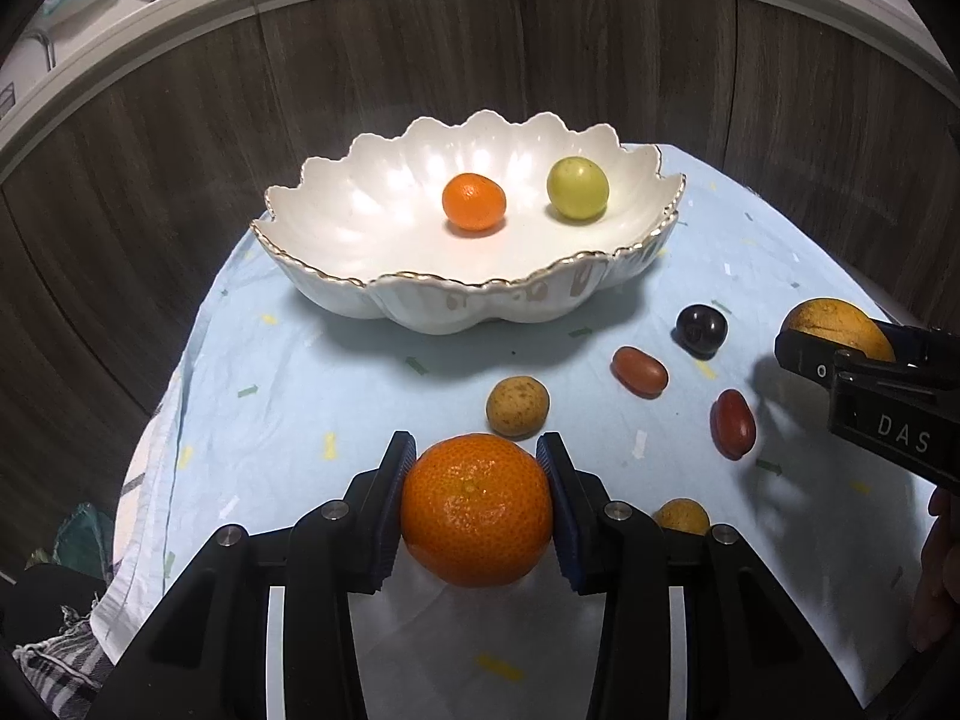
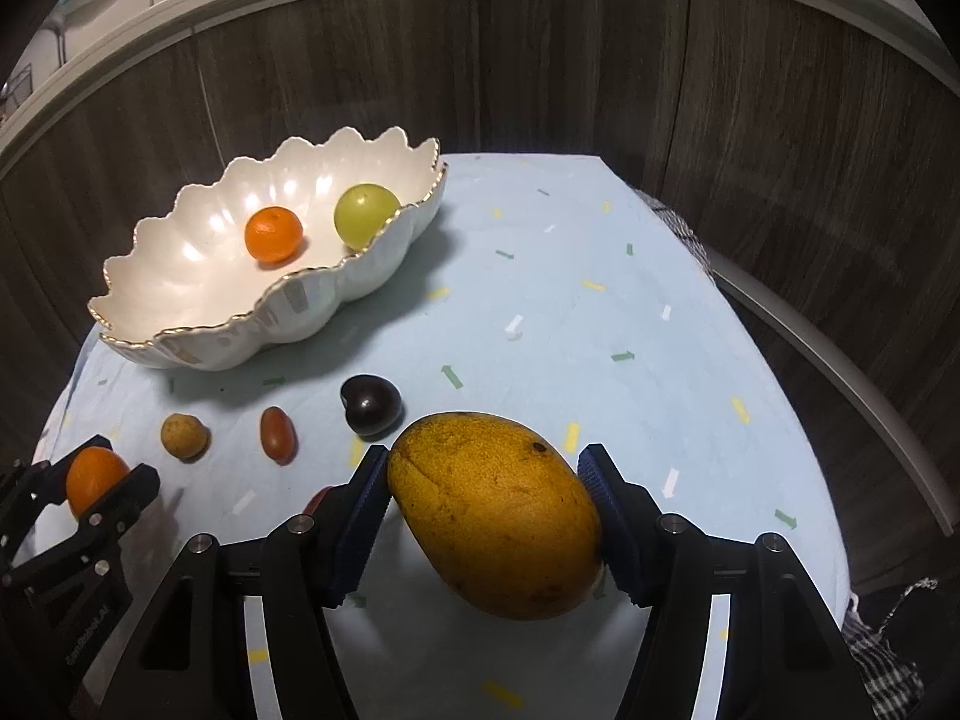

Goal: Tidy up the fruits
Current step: 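Grasp the second mandarin with the left tool while the right tool grasps the mango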

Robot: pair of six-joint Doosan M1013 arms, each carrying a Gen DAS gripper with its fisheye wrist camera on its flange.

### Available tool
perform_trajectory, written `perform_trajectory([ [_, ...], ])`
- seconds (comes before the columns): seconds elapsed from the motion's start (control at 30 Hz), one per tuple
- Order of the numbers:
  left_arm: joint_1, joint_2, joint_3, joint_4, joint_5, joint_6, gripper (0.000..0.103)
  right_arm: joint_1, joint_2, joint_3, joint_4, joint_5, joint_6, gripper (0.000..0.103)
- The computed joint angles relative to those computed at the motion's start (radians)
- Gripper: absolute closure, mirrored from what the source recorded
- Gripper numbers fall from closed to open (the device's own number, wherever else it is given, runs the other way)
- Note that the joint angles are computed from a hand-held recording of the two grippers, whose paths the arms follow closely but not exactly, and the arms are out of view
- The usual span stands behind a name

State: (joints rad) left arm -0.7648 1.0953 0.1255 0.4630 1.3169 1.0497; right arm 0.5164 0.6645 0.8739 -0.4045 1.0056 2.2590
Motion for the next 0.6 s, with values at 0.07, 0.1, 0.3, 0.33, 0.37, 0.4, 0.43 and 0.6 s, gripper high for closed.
perform_trajectory([
  [0.07,-0.001,-0.004,0.005,0.005,-0.003,-0.006,0.062,0.002,-0.002,0.000,-0.003,-0.003,-0.001,0.039],
  [0.1,-0.001,-0.007,0.011,0.008,-0.007,-0.010,0.062,0.003,-0.004,0.001,-0.006,-0.006,-0.001,0.039],
  [0.3,-0.003,-0.024,0.029,0.023,-0.020,-0.024,0.062,0.009,-0.013,0.003,-0.016,-0.020,-0.001,0.039],
  [0.33,-0.004,-0.025,0.029,0.026,-0.020,-0.025,0.062,0.010,-0.014,0.002,-0.017,-0.022,-0.001,0.039],
  [0.37,-0.004,-0.026,0.028,0.029,-0.018,-0.026,0.062,0.011,-0.015,0.001,-0.018,-0.024,-0.002,0.040],
  [0.4,-0.004,-0.025,0.024,0.031,-0.016,-0.026,0.062,0.012,-0.015,-0.001,-0.018,-0.027,-0.003,0.040],
  [0.43,-0.004,-0.026,0.021,0.031,-0.015,-0.028,0.062,0.013,-0.015,-0.004,-0.019,-0.028,-0.003,0.040],
  [0.6,-0.003,0.008,-0.065,0.033,0.025,-0.013,0.062,0.015,-0.016,-0.016,-0.021,-0.043,-0.003,0.040],
])
